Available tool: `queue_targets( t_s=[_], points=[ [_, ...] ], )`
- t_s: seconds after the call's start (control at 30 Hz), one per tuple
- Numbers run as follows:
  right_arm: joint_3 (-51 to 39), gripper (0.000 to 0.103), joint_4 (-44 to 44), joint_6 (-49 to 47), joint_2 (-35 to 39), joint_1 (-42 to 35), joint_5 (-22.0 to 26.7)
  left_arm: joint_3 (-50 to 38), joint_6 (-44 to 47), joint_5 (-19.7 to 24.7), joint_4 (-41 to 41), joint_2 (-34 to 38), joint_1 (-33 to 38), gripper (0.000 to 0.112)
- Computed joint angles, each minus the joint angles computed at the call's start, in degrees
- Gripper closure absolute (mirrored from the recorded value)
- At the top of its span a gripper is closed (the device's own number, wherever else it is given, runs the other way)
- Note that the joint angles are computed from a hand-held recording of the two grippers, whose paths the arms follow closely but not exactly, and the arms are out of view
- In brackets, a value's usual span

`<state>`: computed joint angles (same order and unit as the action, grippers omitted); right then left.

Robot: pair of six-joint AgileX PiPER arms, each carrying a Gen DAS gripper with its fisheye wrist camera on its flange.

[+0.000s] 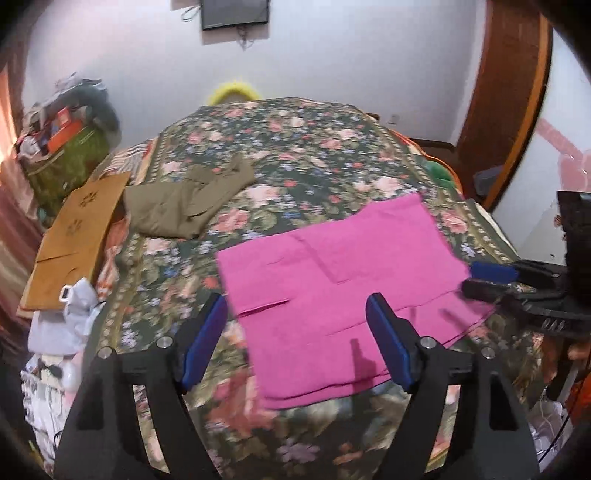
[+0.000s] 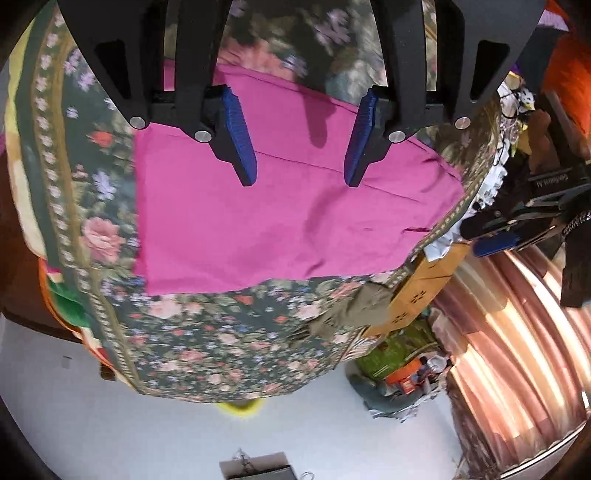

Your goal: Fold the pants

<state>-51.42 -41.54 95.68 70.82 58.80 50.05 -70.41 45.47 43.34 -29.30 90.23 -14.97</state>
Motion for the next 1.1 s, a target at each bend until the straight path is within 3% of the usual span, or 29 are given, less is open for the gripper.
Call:
queue_targets(
  t_s=[0.17,0.23,0.33,0.4,0.53,0.63,0.87,0.97,1.1],
  points=[
    [-0.51,0.058,4.5,-5.43,5.16,-3.5,-6.12,1.73,-1.2,-2.1,2.66,2.86,-5.41,0.033],
    [0.51,0.053,5.59,-6.09,5.94,-4.37,-8.27,2.56,-4.6,-4.2,7.56,4.74,-7.77,0.033],
    [1.92,0.049,5.75,-5.92,4.77,-4.55,-8.38,5.93,-2.03,-8.83,6.07,5.31,-7.19,0.022],
    [3.09,0.049,5.89,-4.69,3.54,-4.33,-8.47,5.37,-0.95,-7.37,5.23,5.52,-5.76,0.022],
    [5.27,0.046,5.07,-2.05,1.26,-2.44,-5.56,4.87,2.2,-5.14,3.1,5.44,-2.87,0.02],
    [7.57,0.046,5.42,0.07,-1.33,-1.61,-4.18,6.43,2.19,-7.29,4.43,3.84,-2.13,0.02],
    [10.65,0.046,6.83,4.26,-5.41,2.51,3.92,6.94,1.97,-8.03,6.2,3.0,1.3,0.02],
    [11.26,0.047,6.72,6.7,-6.38,5.21,7.08,5.8,4.71,-4.63,2.83,4.27,3.86,0.019],
    [10.77,0.049,6.86,7.81,-6.51,7.81,10.18,5.23,2.88,-3.89,3.68,4.23,3.58,0.02]
  ],
)
